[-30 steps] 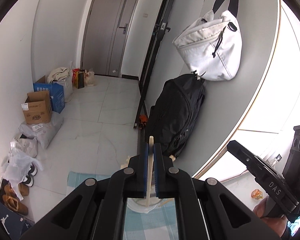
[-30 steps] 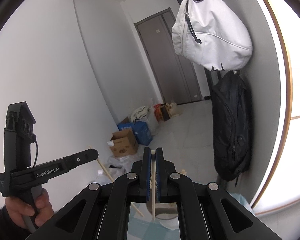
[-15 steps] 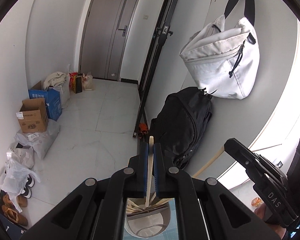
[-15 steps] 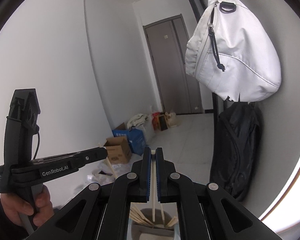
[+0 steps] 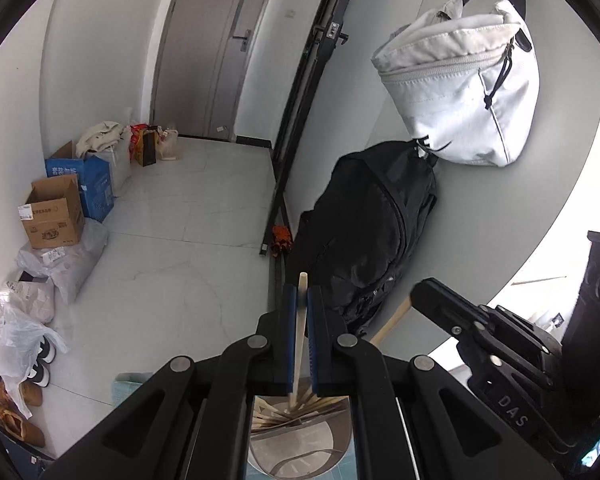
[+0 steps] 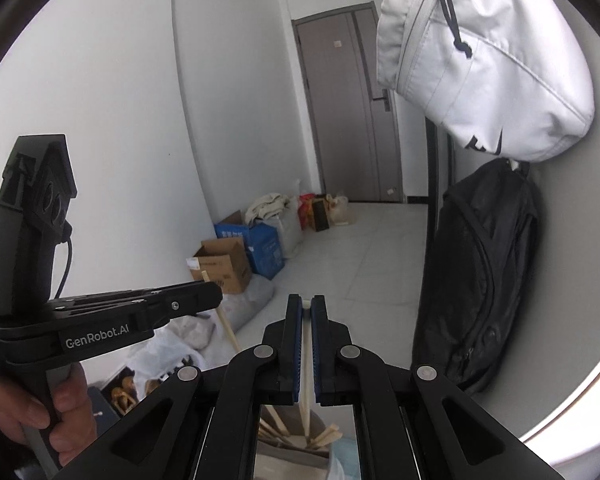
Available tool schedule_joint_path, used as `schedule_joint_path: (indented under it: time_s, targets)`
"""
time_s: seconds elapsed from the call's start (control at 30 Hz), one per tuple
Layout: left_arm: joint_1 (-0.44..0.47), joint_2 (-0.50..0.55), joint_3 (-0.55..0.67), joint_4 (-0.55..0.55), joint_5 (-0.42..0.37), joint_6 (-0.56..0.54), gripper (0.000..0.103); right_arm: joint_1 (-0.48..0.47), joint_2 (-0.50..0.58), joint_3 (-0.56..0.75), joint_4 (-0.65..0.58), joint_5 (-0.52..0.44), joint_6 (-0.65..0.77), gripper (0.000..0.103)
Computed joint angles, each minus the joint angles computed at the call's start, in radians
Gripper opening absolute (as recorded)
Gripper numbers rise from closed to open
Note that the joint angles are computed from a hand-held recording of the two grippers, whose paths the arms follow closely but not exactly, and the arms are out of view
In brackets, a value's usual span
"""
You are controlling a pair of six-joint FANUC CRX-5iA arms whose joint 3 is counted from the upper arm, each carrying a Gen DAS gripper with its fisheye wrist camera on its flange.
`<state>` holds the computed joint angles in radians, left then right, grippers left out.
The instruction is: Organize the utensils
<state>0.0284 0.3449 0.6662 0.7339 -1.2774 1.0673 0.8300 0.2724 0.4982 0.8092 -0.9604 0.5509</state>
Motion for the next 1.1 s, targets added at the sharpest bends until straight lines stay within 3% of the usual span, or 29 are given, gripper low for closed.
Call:
schedule_joint_path:
  time_s: [0.27,0.33,0.37,0.4,0.47,0.5,0.63,0.7,0.8,0.9,1.1]
  targets:
    - [0.009,0.112,0.157,0.011,-0.193,0.049,0.003,-0.024,-0.002,0.010,-0.150,0.023,0.014,0.007]
    - [0.013,0.145,0.214,0.007,-0.239,0.081,0.010,-0.030,-0.017,-0.006,-0.182,0.042,0.003,0.007]
    - [0.017,0.145,0.211,0.011,-0.242,0.082,0.019,-0.032,-0.025,-0.017,-0.193,0.048,-0.009,0.009]
    - [0.020,0.142,0.206,0.009,-0.240,0.082,0.025,-0.034,-0.033,-0.026,-0.209,0.057,-0.018,0.015]
    - [0.030,0.121,0.170,0.018,-0.216,0.084,0.048,-0.034,-0.052,-0.054,-0.208,0.070,-0.047,0.022]
    - [0.035,0.110,0.151,0.024,-0.204,0.087,0.050,-0.033,-0.064,-0.076,-0.196,0.081,-0.069,0.026]
    - [0.043,0.085,0.127,0.012,-0.184,0.096,0.051,-0.019,-0.101,-0.139,-0.136,0.104,-0.157,0.038]
    - [0.044,0.074,0.123,-0.002,-0.184,0.102,0.054,-0.013,-0.115,-0.160,-0.117,0.110,-0.178,0.052]
    - [0.049,0.045,0.093,-0.014,-0.162,0.099,0.057,0.000,-0.134,-0.180,-0.091,0.111,-0.193,0.054]
    - [0.056,0.008,0.050,-0.022,-0.127,0.085,0.062,0.018,-0.150,-0.204,-0.038,0.099,-0.233,0.065]
    - [0.071,-0.081,-0.050,-0.023,-0.052,0.048,0.066,0.052,-0.177,-0.242,0.041,0.079,-0.300,0.075]
